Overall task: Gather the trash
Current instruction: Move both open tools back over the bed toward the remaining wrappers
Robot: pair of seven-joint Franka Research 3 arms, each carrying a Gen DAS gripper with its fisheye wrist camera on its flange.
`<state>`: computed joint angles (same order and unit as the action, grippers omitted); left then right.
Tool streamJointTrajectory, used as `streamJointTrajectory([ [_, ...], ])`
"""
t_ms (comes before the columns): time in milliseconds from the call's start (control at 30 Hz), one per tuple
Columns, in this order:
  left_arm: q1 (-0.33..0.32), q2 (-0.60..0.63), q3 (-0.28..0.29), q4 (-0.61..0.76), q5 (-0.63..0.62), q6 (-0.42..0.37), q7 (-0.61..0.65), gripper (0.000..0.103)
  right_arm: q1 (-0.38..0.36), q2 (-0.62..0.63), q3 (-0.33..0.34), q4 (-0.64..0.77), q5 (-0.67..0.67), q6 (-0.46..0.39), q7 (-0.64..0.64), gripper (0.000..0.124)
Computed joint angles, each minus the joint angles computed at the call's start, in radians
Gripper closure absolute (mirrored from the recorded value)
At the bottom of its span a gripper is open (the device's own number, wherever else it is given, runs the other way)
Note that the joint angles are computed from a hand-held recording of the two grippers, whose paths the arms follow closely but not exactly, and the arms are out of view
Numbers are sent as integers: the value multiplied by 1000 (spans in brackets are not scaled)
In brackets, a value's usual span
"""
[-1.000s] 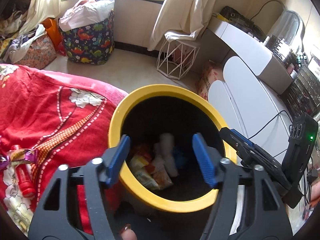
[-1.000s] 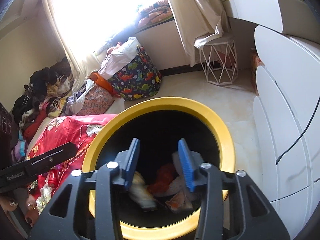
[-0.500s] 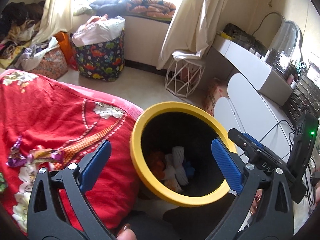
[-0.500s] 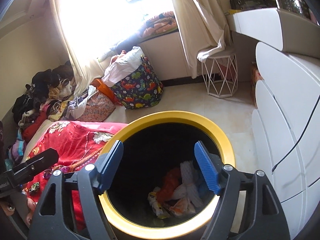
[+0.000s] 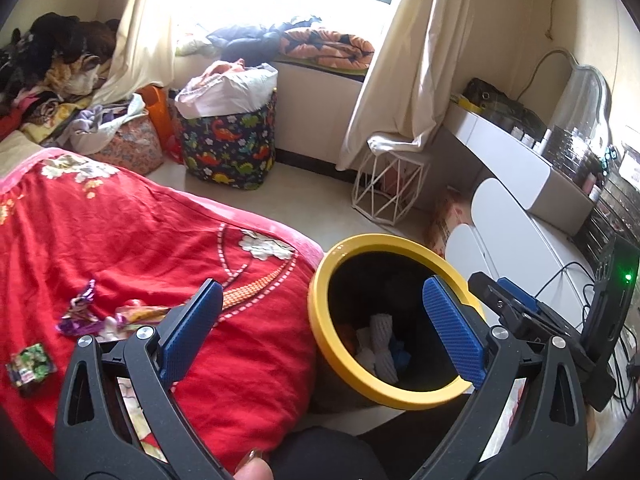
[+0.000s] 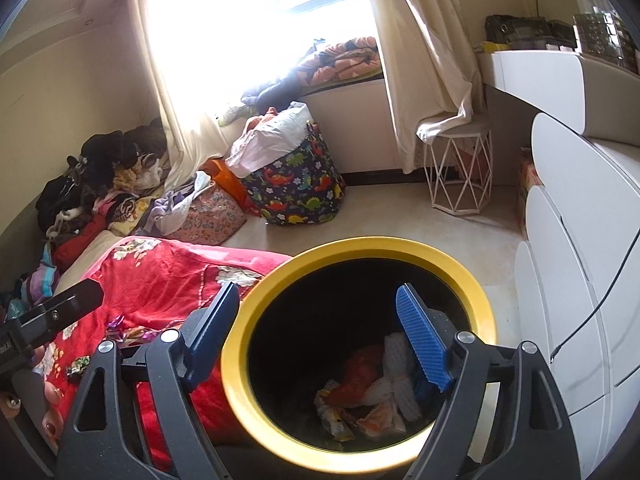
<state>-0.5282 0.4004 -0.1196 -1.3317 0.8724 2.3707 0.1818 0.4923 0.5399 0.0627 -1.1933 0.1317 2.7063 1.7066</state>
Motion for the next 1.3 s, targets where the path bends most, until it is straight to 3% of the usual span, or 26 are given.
streamJointTrajectory([
  [700, 66, -185, -47, -239, 126, -56, -183, 11, 39, 38, 35, 84, 18, -37, -99, 37],
  [1300, 163, -344, -105, -439, 153, -110, -307, 11, 102, 197, 56, 357, 31, -201, -201, 36],
])
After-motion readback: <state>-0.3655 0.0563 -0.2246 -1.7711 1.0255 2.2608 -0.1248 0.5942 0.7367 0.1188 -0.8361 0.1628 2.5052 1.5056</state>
